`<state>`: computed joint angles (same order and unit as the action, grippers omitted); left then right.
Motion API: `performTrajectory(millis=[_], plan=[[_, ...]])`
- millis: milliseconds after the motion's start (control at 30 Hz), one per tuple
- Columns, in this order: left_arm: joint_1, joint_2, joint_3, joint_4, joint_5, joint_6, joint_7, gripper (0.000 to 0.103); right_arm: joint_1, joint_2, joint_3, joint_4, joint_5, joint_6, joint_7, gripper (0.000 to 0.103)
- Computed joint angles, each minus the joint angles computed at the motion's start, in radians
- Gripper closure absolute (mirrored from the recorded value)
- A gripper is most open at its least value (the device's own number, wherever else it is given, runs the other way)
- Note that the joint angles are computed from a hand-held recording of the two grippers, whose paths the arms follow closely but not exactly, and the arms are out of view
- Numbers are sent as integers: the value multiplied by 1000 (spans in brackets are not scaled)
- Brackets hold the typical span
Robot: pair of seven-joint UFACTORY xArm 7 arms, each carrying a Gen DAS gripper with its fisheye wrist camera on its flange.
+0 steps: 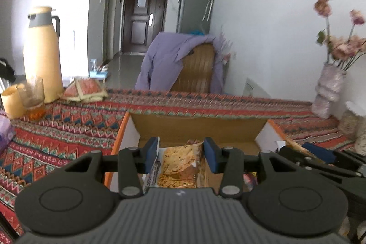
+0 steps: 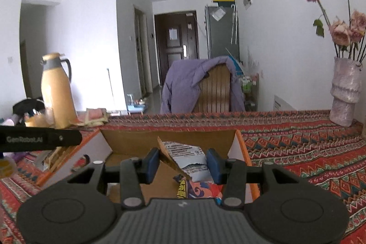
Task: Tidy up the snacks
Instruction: 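Carry both packets into the cardboard box and open both grippers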
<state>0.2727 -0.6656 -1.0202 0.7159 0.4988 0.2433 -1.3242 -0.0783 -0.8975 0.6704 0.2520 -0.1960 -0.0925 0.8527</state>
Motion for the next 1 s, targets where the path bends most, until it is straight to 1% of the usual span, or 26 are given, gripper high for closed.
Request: performTrajectory(millis=[67, 200, 300, 367, 400, 433, 467, 500, 533, 567, 600, 700, 833, 933, 1000], plan=[[49, 35, -38, 17, 11, 4, -2, 58, -47, 41, 33, 20, -4, -4, 4, 58], [106, 67, -80, 25, 26, -1, -18, 58, -90, 98, 72, 34, -9, -12, 9, 58], [113, 71, -85, 19, 28, -1, -23, 56, -95, 118, 75, 34, -11, -17, 6, 57], [97, 62, -70, 4, 29, -15, -24, 56, -76, 121, 51, 28, -16, -11, -10, 58], [87, 54, -60, -4, 28, -20, -24, 50, -59, 120, 38, 21, -19, -11, -19, 56], [76, 42, -51, -11, 25, -23, -26, 37, -34, 128, 12, 18, -24, -10, -36, 46], [70, 21, -45, -19, 22, -24, -35, 30, -16, 126, -3, 15, -25, -4, -47, 40], [67, -5, -46, -24, 18, -20, -47, 20, -12, 116, -1, 13, -23, 3, -49, 29], [62, -32, -43, -31, 15, -20, -54, 14, -6, 97, 2, 7, -21, 11, -48, 20], [52, -52, -38, -37, 10, -18, -56, 10, 7, 87, -10, 3, -22, 14, -53, 17], [39, -78, -31, -49, 3, -19, -61, 0, 27, 75, -27, -5, -22, 19, -59, 11], [-13, -120, -2, -77, -14, -22, -50, 0, 82, 32, -64, -27, -21, 49, -69, 0], [-85, -176, 27, -106, -40, -1, -39, 0, 151, -63, -94, -64, -24, 113, -62, 0], [-138, -212, 46, -122, -52, 22, -29, 0, 215, -134, -118, -86, -25, 177, -44, 0], [-174, -234, 57, -134, -61, 33, -26, 0, 260, -194, -125, -101, -30, 238, -29, 0]])
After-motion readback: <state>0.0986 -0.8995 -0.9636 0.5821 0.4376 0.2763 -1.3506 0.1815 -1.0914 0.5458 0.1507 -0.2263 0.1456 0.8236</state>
